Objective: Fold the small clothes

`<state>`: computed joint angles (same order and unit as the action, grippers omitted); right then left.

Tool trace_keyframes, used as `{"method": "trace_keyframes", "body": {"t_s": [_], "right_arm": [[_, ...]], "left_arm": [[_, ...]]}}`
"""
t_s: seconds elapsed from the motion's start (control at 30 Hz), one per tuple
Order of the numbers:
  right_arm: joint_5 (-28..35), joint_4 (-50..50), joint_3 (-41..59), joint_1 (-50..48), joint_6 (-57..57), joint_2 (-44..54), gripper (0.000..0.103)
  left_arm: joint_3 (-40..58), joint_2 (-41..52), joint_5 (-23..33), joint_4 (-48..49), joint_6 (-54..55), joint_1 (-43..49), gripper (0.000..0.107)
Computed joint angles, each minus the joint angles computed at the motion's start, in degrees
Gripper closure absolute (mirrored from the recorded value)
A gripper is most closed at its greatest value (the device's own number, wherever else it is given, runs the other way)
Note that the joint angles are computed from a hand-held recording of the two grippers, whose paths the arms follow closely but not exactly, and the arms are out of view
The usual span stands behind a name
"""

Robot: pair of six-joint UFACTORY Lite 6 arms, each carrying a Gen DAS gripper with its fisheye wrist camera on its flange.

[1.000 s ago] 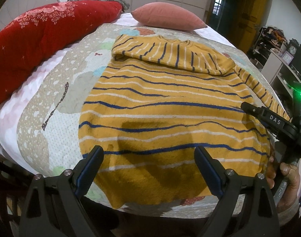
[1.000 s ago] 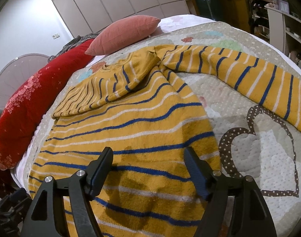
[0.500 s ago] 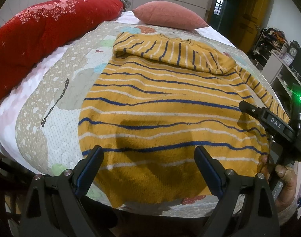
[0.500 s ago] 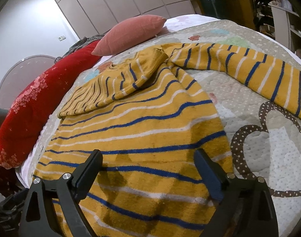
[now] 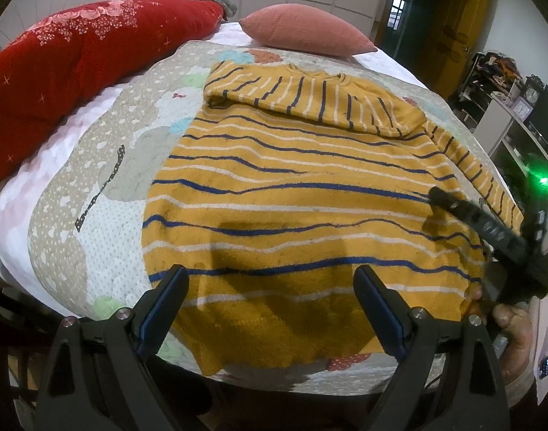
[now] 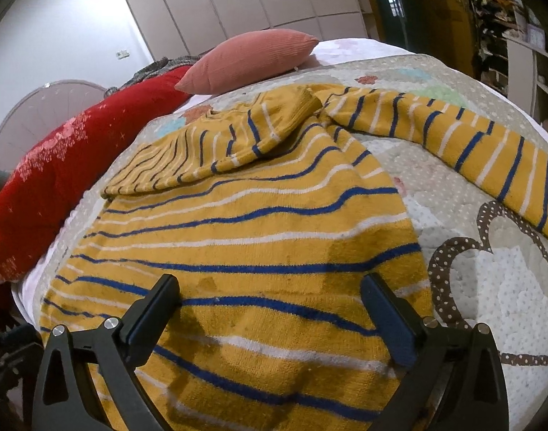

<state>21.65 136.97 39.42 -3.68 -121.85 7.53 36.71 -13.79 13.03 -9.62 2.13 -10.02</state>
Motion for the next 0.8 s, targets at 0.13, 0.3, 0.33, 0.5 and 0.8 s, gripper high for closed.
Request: {"method": "trace_keyframes", "body": {"t_s": [0.13, 0.3, 0.33, 0.5, 0.8], "right_arm": [[3.26, -6.44, -4.24, -3.86, 6.78, -8.12, 0.003], [5.42, -19.81, -9.96, -12.28, 14.59, -17.03, 0.003], [7.13, -24.21, -10.79, -15.91, 17.61, -17.13, 0.004], [16.16, -38.37, -12.32, -37.70, 26.43, -13.51, 0.009], [22.95, -39.16, -4.00, -53.52, 33.18, -1.48, 0.013]], "left_arm": [[0.64, -0.58, 1.01, -1.00, 1.05, 0.81, 0.015], [0.33, -2.75, 1.85, -6.88, 7.77, 3.49, 0.015], [0.34, -2.64, 1.78, -7.95, 9.08, 3.95, 0.015], [0.78, -0.87, 2.13, -16.73, 18.92, 6.95, 0.015], [1.44, 0.14, 2.01, -18.46, 20.70, 6.74, 0.015]]}}
